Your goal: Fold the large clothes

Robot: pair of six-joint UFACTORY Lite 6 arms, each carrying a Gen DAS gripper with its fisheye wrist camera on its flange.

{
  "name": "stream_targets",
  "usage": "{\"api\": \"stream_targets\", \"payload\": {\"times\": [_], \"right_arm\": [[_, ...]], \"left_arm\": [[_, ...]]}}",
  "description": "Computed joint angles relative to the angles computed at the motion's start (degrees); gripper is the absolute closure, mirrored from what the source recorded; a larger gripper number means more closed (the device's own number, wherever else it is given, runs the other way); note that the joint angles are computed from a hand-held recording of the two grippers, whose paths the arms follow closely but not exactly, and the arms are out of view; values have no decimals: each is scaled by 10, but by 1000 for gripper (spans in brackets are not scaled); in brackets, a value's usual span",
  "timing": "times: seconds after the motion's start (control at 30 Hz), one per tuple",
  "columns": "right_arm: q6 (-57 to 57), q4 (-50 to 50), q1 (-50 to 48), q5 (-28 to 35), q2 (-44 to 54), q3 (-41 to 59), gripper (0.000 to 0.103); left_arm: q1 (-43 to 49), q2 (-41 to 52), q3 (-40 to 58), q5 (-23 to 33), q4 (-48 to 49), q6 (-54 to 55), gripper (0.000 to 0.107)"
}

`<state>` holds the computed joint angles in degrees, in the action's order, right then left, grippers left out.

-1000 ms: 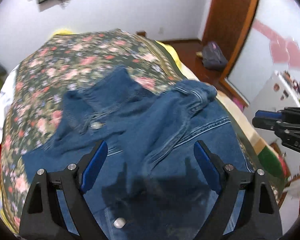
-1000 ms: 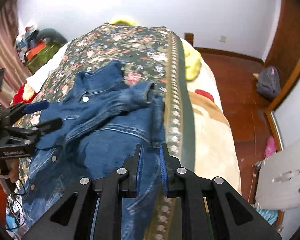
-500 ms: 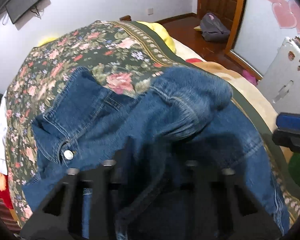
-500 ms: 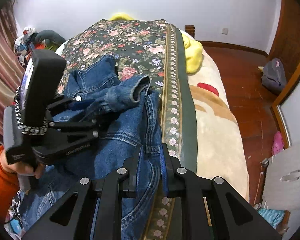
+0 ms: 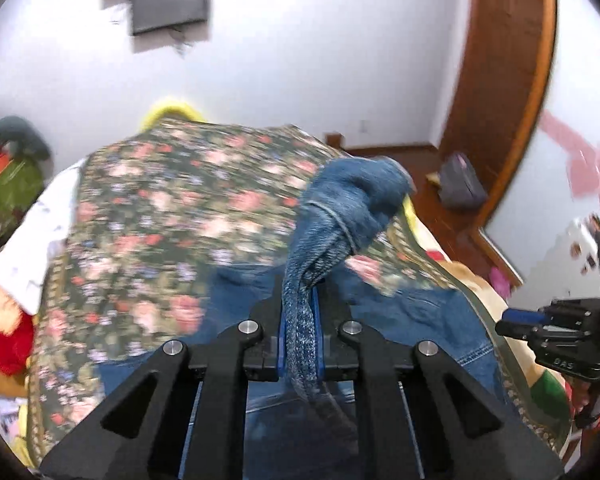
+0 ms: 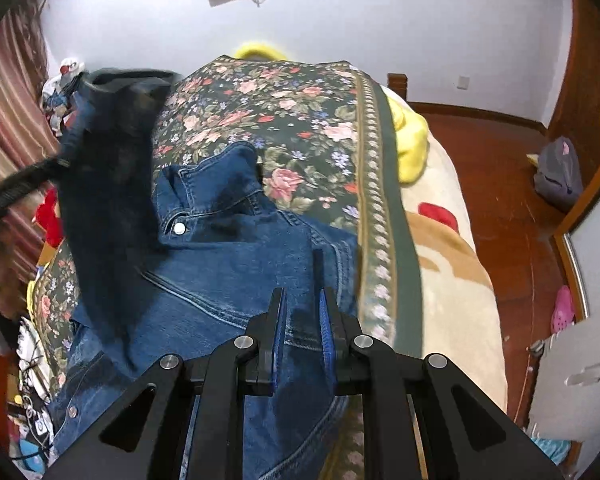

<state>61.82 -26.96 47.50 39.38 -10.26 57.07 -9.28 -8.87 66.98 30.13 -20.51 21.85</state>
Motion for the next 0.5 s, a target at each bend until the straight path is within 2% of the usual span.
{"api": "stream_targets", "payload": {"times": [0.17,0.33,0.4,0.5], "right_arm": [[5,17,-13,-29,59,18,90],[-61,96,-44,-51,171,42,90],[-31,50,-29,-62,195,37,90],[23,-29,12,-25,209,51,90]], "left_arm": [[151,-35,-55,36,-130,178,96],[271,-12,-128,75,-224,319,92],[317,15,-152,87,-239,363,90],[373,46,-183,110,-240,401,81]]}}
